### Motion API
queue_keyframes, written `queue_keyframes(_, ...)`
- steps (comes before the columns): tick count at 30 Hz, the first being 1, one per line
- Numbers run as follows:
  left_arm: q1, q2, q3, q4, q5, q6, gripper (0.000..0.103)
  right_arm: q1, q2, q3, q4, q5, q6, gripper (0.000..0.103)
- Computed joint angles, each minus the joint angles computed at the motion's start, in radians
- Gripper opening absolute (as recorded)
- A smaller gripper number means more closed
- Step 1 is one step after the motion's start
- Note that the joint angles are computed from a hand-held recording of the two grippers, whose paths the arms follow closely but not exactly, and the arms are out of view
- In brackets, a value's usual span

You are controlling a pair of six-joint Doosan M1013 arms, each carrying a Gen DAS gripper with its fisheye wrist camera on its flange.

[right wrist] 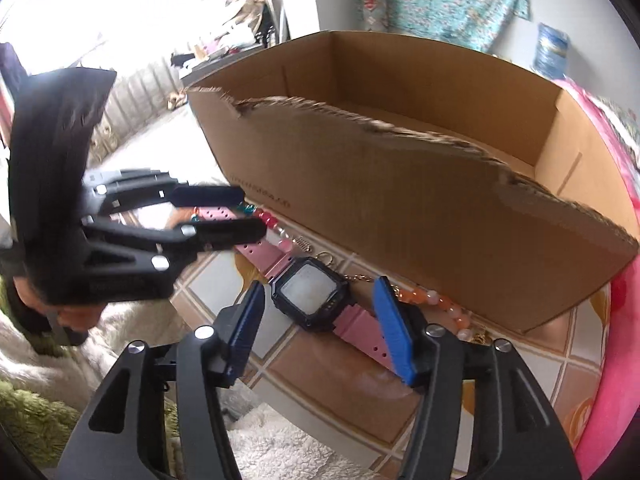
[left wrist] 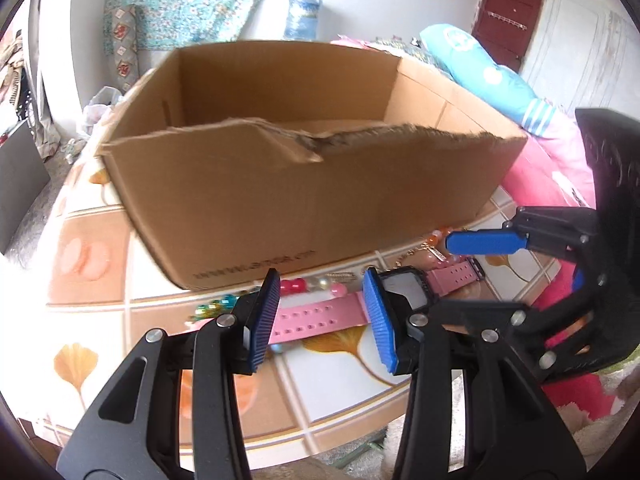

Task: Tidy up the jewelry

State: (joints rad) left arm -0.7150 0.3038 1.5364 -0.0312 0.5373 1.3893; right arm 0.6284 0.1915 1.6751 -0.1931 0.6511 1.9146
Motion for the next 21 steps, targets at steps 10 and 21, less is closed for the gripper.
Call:
queue_keyframes(10,0.001,-0.022,0.027,0.035,-0.004,-0.032,0.042,0.037,0.067,-0.053,-0.117,0.110,-0.011,0.054)
queue_keyframes(21,0.007,-0.034,0.048,0.021,-0.039,-0.015,0.042,0.072,0.020,-0.023,-0.223,0.083,0.097,0.017)
